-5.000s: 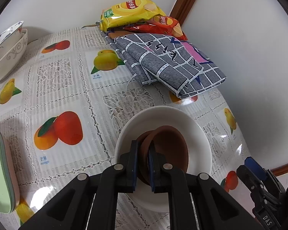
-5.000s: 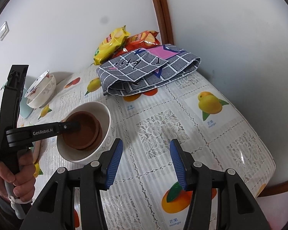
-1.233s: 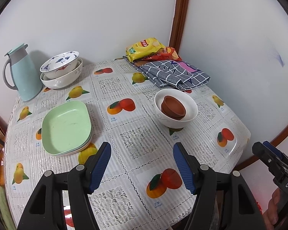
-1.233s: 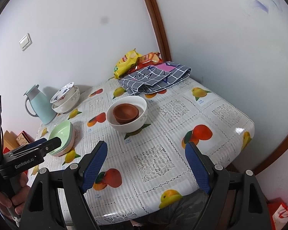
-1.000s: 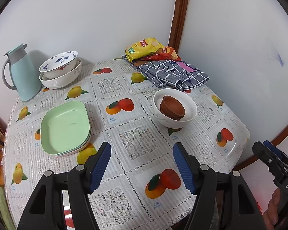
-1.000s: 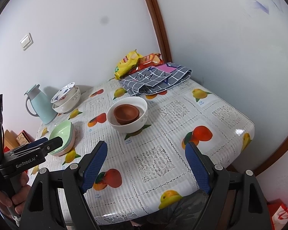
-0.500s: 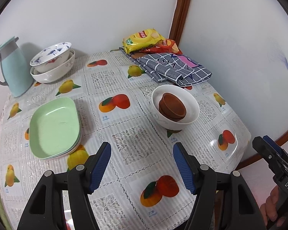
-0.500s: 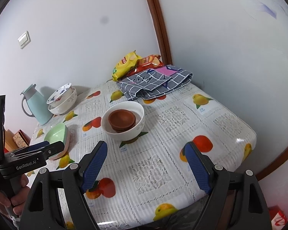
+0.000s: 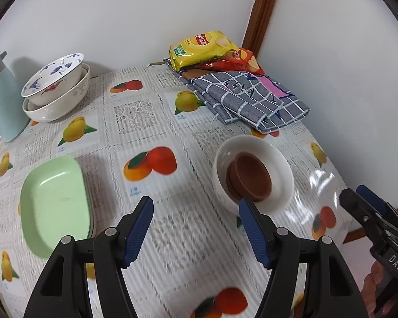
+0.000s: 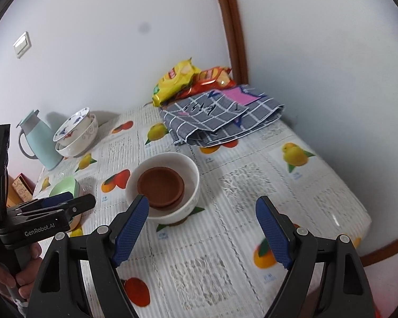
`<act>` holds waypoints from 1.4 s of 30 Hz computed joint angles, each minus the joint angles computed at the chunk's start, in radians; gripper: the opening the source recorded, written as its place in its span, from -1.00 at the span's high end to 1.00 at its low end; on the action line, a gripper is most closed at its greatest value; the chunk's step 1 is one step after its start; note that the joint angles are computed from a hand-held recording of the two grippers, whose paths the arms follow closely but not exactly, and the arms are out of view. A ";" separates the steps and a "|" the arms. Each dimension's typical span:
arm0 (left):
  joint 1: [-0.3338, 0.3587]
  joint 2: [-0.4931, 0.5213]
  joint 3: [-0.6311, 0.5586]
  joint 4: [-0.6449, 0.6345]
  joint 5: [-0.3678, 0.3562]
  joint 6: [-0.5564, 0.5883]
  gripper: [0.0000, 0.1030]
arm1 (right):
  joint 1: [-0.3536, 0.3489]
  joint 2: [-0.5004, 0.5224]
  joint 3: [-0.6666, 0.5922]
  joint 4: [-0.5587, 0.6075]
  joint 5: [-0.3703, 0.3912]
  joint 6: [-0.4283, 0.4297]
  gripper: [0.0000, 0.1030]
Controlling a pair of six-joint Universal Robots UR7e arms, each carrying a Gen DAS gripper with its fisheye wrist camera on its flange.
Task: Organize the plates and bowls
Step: 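Move both open grippers to the white bowl rim, then close the left gripper on the white bowl rim while the right gripper closes on it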
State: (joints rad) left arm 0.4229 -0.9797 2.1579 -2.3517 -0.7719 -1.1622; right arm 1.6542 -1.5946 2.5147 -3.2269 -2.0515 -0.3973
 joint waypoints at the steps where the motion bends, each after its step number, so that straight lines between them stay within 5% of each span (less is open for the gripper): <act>1: 0.013 0.007 -0.008 -0.005 0.001 0.008 -0.27 | -0.002 0.019 -0.008 -0.008 -0.005 -0.002 -0.58; 15: 0.161 0.114 -0.113 -0.079 -0.051 0.166 -0.26 | -0.061 0.241 -0.139 0.047 -0.073 0.001 0.03; 31: 0.233 0.196 -0.208 -0.008 -0.085 0.242 -0.26 | -0.064 0.348 -0.207 0.085 -0.188 0.005 0.04; 42: 0.243 0.197 -0.186 -0.098 -0.100 0.244 -0.27 | -0.101 0.332 -0.202 0.078 -0.117 0.033 -0.07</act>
State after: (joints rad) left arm 0.6655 -0.7827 1.9718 -2.4493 -0.8722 -0.9177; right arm 1.5527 -1.2627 2.3130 -3.1488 -2.1682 -0.3638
